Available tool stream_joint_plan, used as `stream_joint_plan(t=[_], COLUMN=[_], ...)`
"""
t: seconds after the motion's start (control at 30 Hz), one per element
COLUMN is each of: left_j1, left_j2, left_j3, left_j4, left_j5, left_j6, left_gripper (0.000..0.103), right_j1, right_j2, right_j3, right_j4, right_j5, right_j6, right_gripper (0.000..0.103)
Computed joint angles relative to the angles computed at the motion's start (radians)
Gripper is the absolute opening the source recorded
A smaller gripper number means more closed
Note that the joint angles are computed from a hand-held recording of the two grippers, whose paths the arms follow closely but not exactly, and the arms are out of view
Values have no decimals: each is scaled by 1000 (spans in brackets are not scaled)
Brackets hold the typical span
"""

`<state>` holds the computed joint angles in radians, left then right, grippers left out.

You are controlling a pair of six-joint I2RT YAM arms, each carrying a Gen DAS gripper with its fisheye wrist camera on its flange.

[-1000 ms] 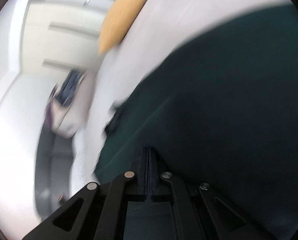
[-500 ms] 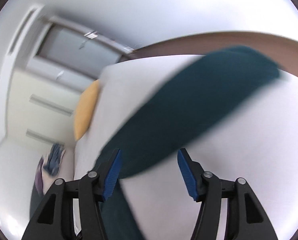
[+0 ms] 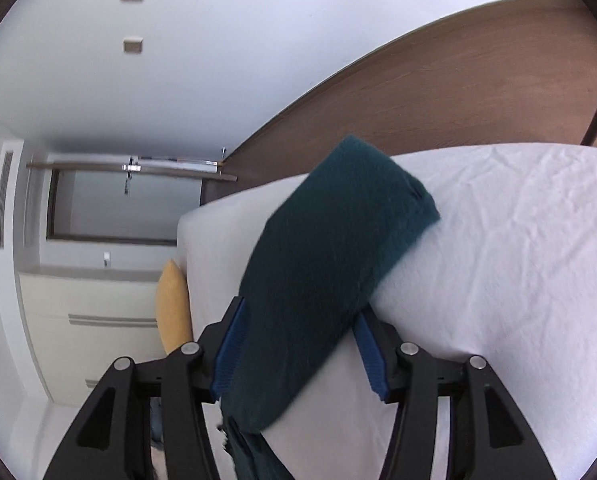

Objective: Fold small clothes

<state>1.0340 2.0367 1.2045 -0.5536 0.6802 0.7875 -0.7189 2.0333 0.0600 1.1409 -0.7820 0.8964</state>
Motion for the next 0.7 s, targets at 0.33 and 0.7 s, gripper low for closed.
stream_joint_plan(t=[0.33, 0.7], left_j1=[-53, -1], left_j2=[27, 144], left_j3=[-43, 126], left_j4=[51, -120], left_j5=[-3, 49], left_j6=[-68, -34], left_gripper=[19, 20], right_j1=[22, 159], right_j2=[96, -54], right_j3=[-20, -53], right_j4=[254, 163], right_j5=[80, 251], right_j6=[117, 25], right_gripper=[57, 11])
